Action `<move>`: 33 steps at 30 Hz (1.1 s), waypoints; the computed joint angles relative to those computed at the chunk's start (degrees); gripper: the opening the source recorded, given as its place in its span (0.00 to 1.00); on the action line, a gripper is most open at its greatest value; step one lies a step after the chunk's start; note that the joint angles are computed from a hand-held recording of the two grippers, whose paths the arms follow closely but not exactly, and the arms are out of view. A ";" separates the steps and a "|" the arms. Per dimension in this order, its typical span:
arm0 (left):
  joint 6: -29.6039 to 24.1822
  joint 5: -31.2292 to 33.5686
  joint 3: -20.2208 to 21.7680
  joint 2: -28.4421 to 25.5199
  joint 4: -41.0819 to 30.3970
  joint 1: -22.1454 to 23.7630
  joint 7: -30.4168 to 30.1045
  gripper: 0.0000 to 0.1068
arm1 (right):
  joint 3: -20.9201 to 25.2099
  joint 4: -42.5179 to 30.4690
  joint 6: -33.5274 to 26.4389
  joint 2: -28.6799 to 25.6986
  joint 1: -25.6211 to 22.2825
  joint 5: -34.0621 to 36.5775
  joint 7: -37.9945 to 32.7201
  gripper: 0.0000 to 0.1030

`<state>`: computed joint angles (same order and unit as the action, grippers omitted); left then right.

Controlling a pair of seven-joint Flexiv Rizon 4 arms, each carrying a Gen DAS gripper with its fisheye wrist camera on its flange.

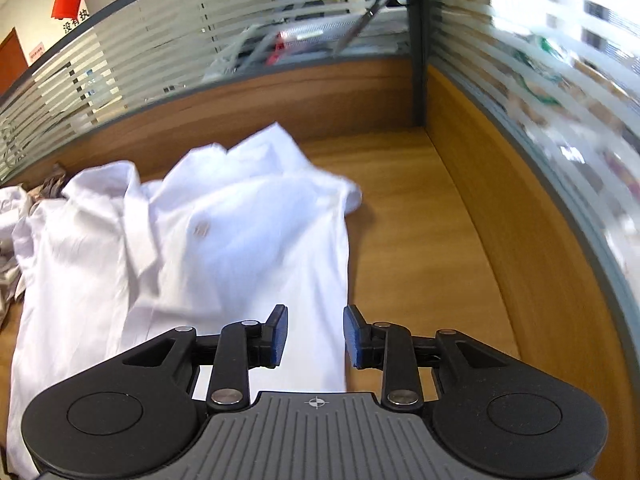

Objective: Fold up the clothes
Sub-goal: 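Open both grippers and release the white shirt onto the desk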

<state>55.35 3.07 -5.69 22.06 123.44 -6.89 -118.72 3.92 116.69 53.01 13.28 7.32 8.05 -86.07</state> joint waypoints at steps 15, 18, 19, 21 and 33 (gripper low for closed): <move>-2.96 -0.97 -2.36 8.80 13.66 -3.67 -4.99 0.49 | 3.03 15.86 -5.99 15.36 1.09 -2.55 7.24 0.37; -3.86 -0.65 -2.67 7.20 13.41 -3.85 -5.42 0.49 | 3.09 16.70 -5.25 15.28 1.19 -3.63 8.00 0.37; -3.62 -0.46 -2.77 6.87 13.48 -3.83 -5.98 0.49 | 3.08 16.99 -4.65 15.09 1.25 -4.05 7.96 0.37; -3.28 0.74 -3.47 6.66 13.44 -3.34 -7.67 0.48 | 2.79 17.45 -3.83 15.00 1.43 -4.58 7.41 0.38; -6.41 8.72 -7.37 4.95 9.92 -1.81 -16.82 0.37 | 0.71 16.76 4.66 9.57 0.87 -5.86 4.59 0.38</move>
